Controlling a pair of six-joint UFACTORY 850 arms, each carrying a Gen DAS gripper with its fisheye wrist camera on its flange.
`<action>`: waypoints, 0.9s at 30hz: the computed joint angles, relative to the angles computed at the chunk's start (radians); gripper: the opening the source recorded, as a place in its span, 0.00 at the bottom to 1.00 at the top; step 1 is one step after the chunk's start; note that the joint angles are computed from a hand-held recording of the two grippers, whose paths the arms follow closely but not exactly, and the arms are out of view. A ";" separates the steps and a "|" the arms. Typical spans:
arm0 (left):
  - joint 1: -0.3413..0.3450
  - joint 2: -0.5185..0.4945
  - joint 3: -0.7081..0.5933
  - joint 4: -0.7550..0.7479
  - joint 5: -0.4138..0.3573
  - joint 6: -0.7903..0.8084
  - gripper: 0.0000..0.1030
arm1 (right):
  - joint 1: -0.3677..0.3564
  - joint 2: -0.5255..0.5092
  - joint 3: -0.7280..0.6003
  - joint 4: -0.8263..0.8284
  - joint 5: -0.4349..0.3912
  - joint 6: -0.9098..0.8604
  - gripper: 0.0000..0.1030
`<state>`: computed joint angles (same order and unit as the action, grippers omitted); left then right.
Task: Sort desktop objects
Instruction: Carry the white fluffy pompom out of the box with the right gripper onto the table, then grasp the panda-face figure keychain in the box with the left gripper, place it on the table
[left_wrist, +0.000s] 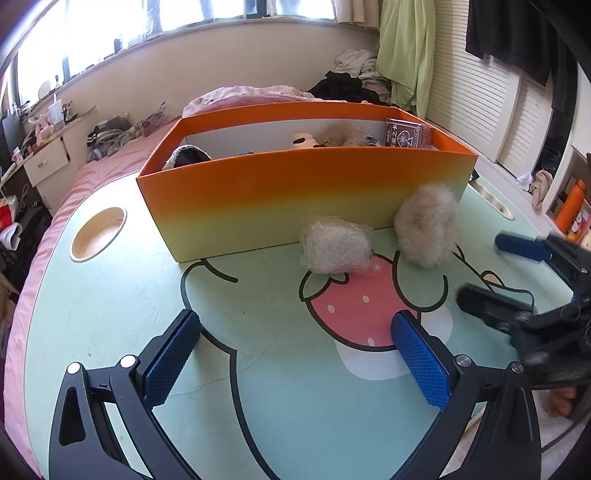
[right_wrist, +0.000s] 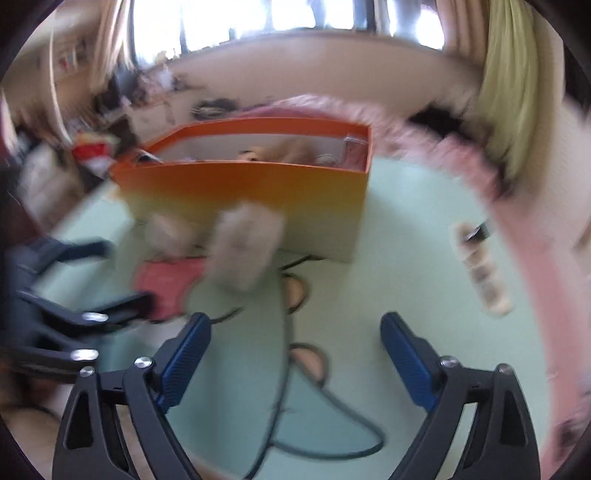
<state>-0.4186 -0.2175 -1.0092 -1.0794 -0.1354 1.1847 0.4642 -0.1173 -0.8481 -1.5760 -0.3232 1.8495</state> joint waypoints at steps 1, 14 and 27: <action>0.002 0.002 0.003 -0.018 -0.003 0.019 1.00 | 0.002 -0.002 -0.009 0.030 -0.015 -0.013 0.98; 0.028 -0.050 -0.290 0.202 -0.186 -0.187 0.97 | -0.011 -0.005 0.006 -0.108 0.024 0.141 0.99; -0.029 -0.617 -1.022 0.911 -0.712 -0.964 0.37 | -0.003 -0.008 0.006 -0.134 0.027 0.172 0.99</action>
